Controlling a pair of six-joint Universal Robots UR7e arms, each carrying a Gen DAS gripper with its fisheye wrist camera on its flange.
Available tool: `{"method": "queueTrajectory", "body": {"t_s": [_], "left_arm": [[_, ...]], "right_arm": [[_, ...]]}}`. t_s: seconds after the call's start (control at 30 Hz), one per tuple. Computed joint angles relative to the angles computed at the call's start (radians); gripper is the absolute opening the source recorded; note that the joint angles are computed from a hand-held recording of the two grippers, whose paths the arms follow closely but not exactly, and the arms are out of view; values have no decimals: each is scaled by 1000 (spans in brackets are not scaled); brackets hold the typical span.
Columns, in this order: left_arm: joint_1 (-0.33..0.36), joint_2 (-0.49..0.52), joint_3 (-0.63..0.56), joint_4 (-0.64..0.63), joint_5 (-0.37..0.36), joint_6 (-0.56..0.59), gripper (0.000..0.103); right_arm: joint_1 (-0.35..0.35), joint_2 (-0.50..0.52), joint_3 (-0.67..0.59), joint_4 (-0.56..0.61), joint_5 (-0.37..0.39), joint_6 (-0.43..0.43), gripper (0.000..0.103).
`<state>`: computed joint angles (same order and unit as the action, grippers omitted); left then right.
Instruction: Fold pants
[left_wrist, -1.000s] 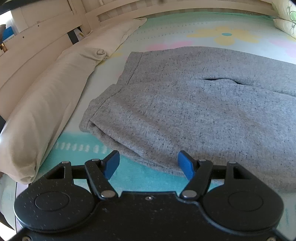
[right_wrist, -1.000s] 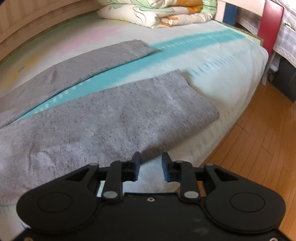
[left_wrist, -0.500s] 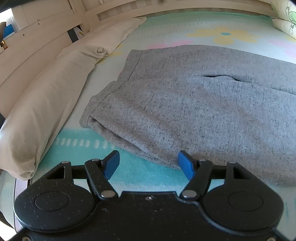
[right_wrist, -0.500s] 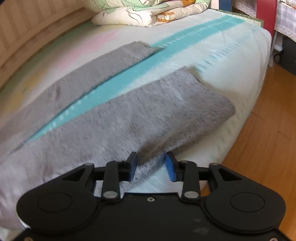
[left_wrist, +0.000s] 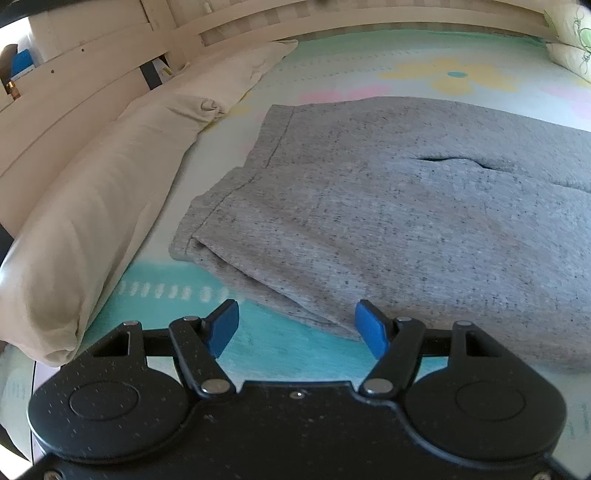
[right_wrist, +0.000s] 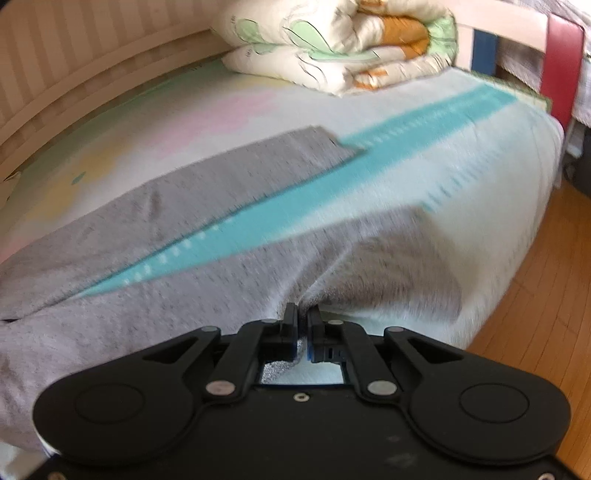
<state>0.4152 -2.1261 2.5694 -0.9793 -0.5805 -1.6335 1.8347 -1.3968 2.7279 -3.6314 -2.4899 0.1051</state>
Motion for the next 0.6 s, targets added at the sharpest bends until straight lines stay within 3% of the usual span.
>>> {"method": "queueTrajectory", "body": {"t_s": [0.13, 0.33, 0.53, 0.6], "left_arm": [[44, -7, -6, -31, 34, 44, 72], [144, -18, -4, -204, 38, 193, 72], [122, -84, -3, -200, -6, 163, 72], [141, -109, 11, -274, -7, 221, 71]], "right_arm": [[22, -21, -43, 53, -2, -24, 6], [49, -20, -72, 91, -15, -38, 6], [56, -20, -65, 106, -30, -21, 6], [59, -19, -61, 105, -34, -22, 6]]}}
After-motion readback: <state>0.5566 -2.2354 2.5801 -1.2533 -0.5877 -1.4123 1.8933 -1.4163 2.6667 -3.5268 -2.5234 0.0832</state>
